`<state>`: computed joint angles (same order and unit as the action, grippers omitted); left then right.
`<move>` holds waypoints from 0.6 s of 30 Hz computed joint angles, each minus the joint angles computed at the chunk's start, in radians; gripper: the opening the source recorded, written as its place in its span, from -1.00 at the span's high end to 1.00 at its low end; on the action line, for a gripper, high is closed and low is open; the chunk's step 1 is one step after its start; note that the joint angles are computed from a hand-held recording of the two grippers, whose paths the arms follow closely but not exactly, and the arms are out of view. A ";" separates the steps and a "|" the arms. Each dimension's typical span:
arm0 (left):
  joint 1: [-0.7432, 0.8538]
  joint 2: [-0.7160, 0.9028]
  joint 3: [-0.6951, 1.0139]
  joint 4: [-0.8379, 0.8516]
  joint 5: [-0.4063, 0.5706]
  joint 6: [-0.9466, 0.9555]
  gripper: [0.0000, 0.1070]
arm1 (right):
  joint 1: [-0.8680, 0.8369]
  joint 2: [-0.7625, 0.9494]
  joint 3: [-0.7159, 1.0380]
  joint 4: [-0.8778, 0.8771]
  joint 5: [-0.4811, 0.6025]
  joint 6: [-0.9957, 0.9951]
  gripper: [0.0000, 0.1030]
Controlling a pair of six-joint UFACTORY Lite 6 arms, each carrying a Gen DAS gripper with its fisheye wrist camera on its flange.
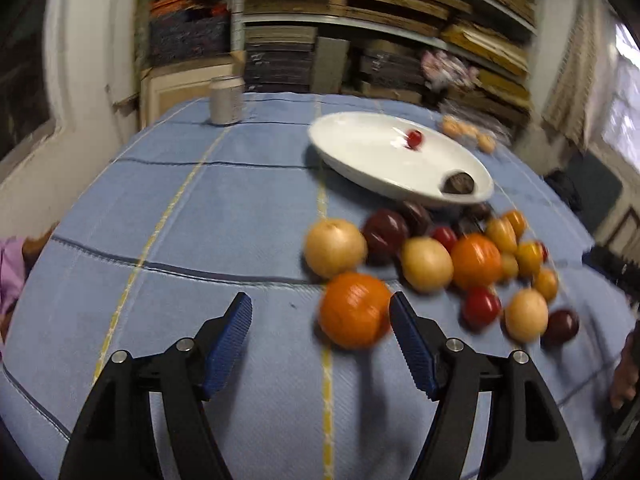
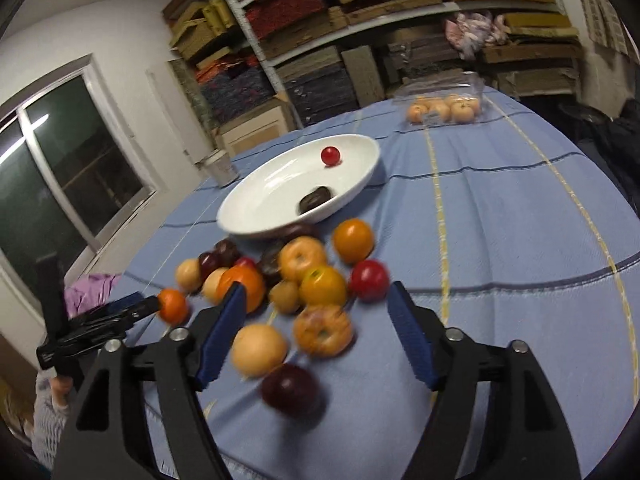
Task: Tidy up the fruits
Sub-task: 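Carry both fruits onto the white plate and open both tools, then grasp the orange mandarin with the left tool while the right tool grasps the dark red plum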
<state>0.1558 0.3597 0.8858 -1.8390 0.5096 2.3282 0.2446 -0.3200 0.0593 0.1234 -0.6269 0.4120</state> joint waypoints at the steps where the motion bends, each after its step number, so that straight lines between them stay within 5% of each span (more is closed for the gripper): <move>1: -0.023 -0.012 -0.020 -0.046 -0.015 0.062 -0.35 | 0.044 0.005 -0.001 0.059 0.004 -0.039 -0.45; 6: -0.086 0.015 -0.019 -0.078 -0.047 0.128 -0.35 | 0.158 0.013 0.006 0.176 0.036 -0.108 -0.45; 12: -0.080 0.117 0.114 0.147 -0.046 -0.160 -0.32 | 0.184 0.019 -0.004 0.163 0.085 -0.055 -0.45; 18: -0.077 0.150 0.156 0.236 -0.039 -0.263 0.12 | 0.308 0.056 0.024 0.421 0.090 -0.242 -0.45</move>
